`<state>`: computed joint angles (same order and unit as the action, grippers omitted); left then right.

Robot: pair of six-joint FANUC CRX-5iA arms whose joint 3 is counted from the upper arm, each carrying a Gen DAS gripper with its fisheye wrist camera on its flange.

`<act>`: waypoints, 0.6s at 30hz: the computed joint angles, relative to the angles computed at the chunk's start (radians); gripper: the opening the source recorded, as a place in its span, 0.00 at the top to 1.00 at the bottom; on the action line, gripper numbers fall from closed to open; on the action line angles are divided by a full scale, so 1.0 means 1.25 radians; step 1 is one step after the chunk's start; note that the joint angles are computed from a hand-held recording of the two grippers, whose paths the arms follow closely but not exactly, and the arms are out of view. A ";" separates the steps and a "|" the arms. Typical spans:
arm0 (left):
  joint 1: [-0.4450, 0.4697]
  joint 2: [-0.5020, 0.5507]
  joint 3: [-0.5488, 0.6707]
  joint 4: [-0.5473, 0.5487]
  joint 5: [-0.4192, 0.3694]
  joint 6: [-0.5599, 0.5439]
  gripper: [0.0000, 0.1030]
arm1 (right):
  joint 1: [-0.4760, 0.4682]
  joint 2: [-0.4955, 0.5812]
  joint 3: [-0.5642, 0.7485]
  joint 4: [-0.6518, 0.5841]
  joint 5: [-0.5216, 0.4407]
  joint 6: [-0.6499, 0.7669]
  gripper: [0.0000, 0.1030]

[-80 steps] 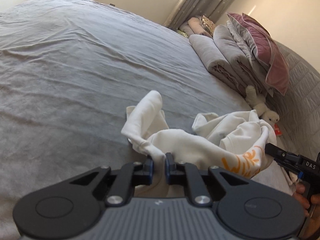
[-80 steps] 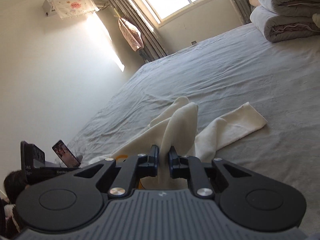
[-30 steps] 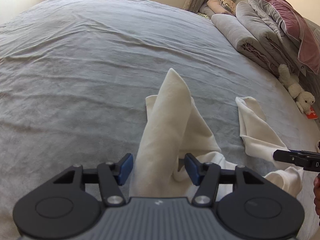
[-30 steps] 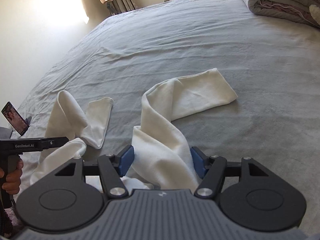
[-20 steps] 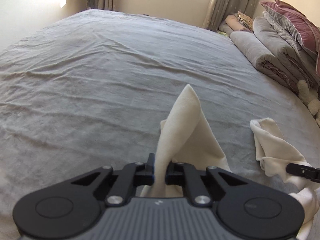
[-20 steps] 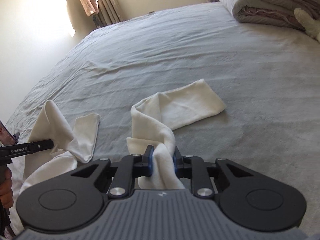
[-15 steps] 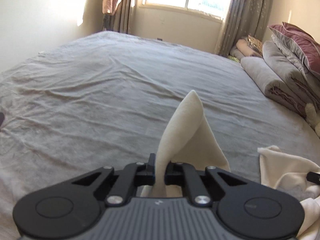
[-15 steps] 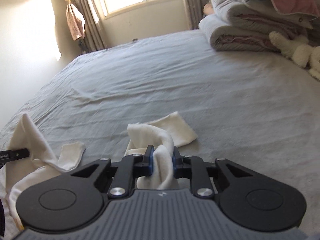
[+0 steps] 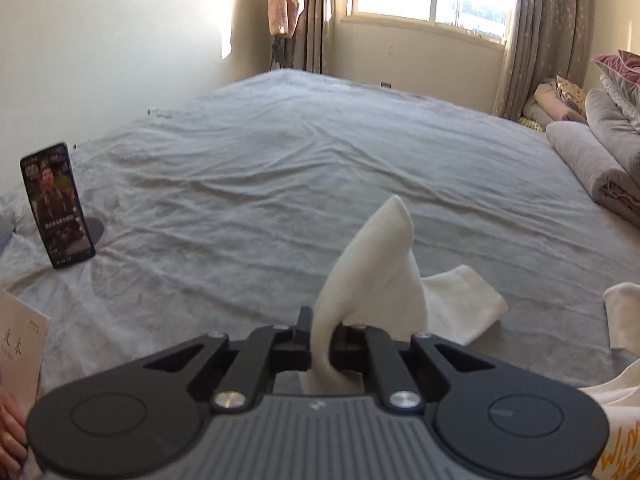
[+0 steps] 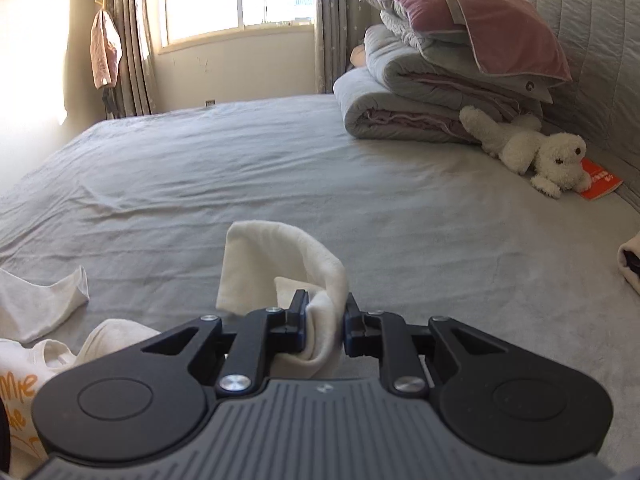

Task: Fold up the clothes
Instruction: 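Grasp a sleeve with the left gripper while the right gripper grasps the other sleeve, lay both out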

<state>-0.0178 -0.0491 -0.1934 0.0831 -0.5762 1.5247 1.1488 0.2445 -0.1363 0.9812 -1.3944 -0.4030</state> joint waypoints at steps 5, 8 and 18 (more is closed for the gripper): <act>0.039 0.046 0.036 0.030 -0.173 0.012 0.92 | 0.000 -0.005 0.016 -0.131 0.023 0.027 0.81; 0.065 0.062 0.041 0.070 -0.221 0.011 0.80 | -0.020 -0.023 0.008 -0.229 0.075 0.035 0.81; 0.074 -0.011 -0.015 0.151 -0.122 -0.076 0.62 | 0.011 -0.053 0.000 -0.185 0.038 0.048 0.58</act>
